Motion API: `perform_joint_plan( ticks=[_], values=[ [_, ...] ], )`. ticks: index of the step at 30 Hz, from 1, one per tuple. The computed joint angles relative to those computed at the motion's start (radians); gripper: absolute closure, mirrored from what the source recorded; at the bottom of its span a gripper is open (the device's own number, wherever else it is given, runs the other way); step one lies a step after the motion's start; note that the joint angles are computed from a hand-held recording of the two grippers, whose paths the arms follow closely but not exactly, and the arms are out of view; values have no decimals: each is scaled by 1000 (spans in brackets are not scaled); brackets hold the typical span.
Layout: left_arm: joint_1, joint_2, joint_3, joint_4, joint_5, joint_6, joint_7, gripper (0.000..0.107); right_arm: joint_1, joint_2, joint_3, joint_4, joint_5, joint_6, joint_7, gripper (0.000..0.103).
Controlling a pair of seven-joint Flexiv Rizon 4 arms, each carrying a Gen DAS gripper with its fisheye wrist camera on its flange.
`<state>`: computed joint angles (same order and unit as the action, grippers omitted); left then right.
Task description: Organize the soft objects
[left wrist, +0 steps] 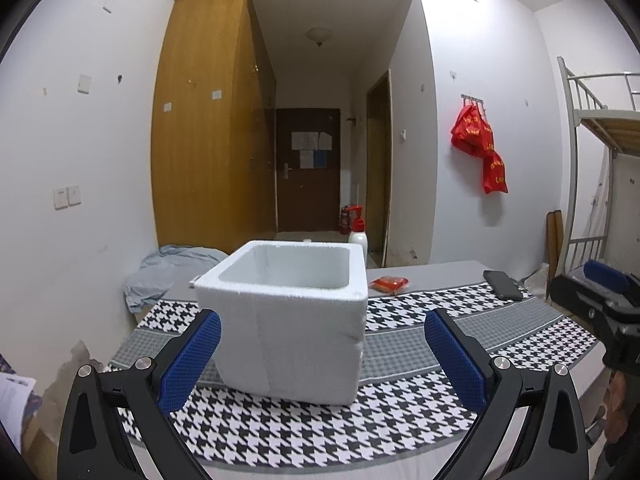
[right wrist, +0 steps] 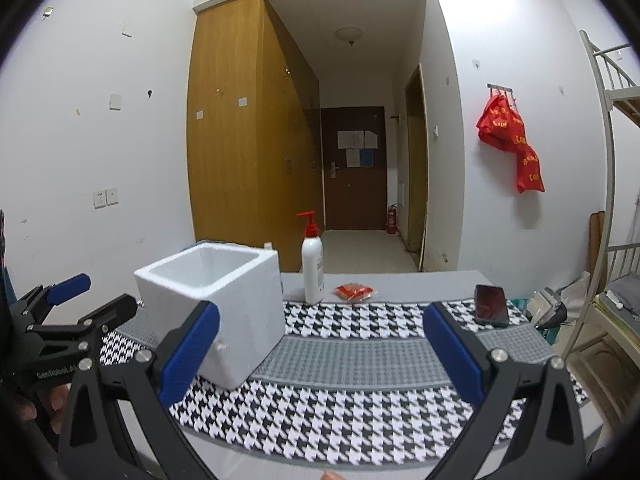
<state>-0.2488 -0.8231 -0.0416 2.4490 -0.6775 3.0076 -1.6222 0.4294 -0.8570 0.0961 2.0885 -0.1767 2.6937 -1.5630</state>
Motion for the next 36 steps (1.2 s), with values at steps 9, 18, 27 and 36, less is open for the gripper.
perform_joint_plan(
  ticks=[9, 18, 27, 36],
  values=[
    [-48, -96, -24, 31, -88, 128, -77, 5, 6, -69, 11, 54, 29, 122, -21, 0],
    [-93, -143, -58, 70, -162, 195, -127, 5, 33, -116, 10, 119, 65, 242, -58, 0],
    [-123, -140, -68, 101, -211, 237, -153, 5, 38, -116, 11, 162, 61, 300, -70, 0],
    [-118, -141, -64, 100, -200, 229, -150, 5, 38, -120, 7, 161, 61, 296, -71, 0]
  ],
)
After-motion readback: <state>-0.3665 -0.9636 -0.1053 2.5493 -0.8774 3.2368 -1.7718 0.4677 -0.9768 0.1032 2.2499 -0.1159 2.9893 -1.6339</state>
